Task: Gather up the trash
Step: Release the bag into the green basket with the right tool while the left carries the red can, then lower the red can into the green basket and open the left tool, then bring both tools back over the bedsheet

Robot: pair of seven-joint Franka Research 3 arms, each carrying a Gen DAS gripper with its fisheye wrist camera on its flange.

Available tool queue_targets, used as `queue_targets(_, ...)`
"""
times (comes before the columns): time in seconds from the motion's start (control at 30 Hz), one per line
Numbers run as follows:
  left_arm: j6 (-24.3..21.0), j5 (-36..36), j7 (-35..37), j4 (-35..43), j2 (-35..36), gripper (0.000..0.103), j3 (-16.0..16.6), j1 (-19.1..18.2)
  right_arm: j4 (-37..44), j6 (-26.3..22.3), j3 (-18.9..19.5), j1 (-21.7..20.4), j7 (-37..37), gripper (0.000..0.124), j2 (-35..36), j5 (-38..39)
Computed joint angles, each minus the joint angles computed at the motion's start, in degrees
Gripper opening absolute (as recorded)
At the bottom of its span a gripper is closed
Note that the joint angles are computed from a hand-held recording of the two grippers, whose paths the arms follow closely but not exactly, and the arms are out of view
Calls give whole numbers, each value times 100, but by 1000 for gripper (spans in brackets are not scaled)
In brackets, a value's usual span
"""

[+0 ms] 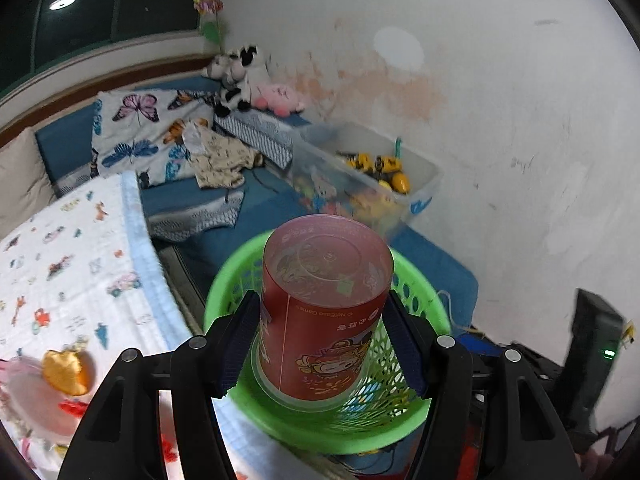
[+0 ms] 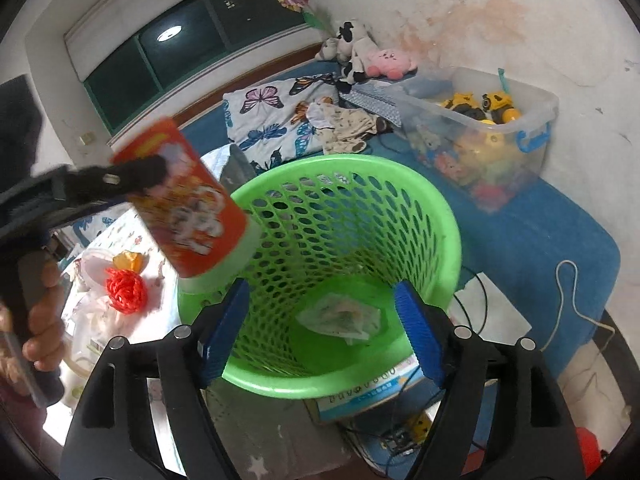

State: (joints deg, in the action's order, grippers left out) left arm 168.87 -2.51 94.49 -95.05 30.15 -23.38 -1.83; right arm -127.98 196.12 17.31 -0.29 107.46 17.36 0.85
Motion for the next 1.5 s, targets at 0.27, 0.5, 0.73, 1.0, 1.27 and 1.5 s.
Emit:
queue_targets(0.27, -895, 471, -465, 1009, 732, 61, 599, -661, -232, 145, -255, 232, 30, 76, -44, 115)
queue_targets(0.5, -1183, 509, -495, 1463, 1069, 79, 622, -767, -326, 180, -233, 190, 173, 76, -28, 29)
queue_targets(0.73, -939, 320, -487, 934, 701, 79, 474, -570, -454, 253, -298, 308, 156, 76, -125, 22)
queue_targets(1.0, 212, 437, -774, -811, -630, 79, 571, -330, -572, 311, -309, 452, 267, 78, -314, -161)
queue_targets(1.27, 1047, 855, -1559, -2510, -1940, 79, 1032, -240, -561, 362, -244, 678, 404, 82, -448, -457)
queue_targets(1.5, 1381, 1831, -2770, -3594, -2846, 79, 1791, -314, -383, 298, -107, 846, 442, 84, -407, -720)
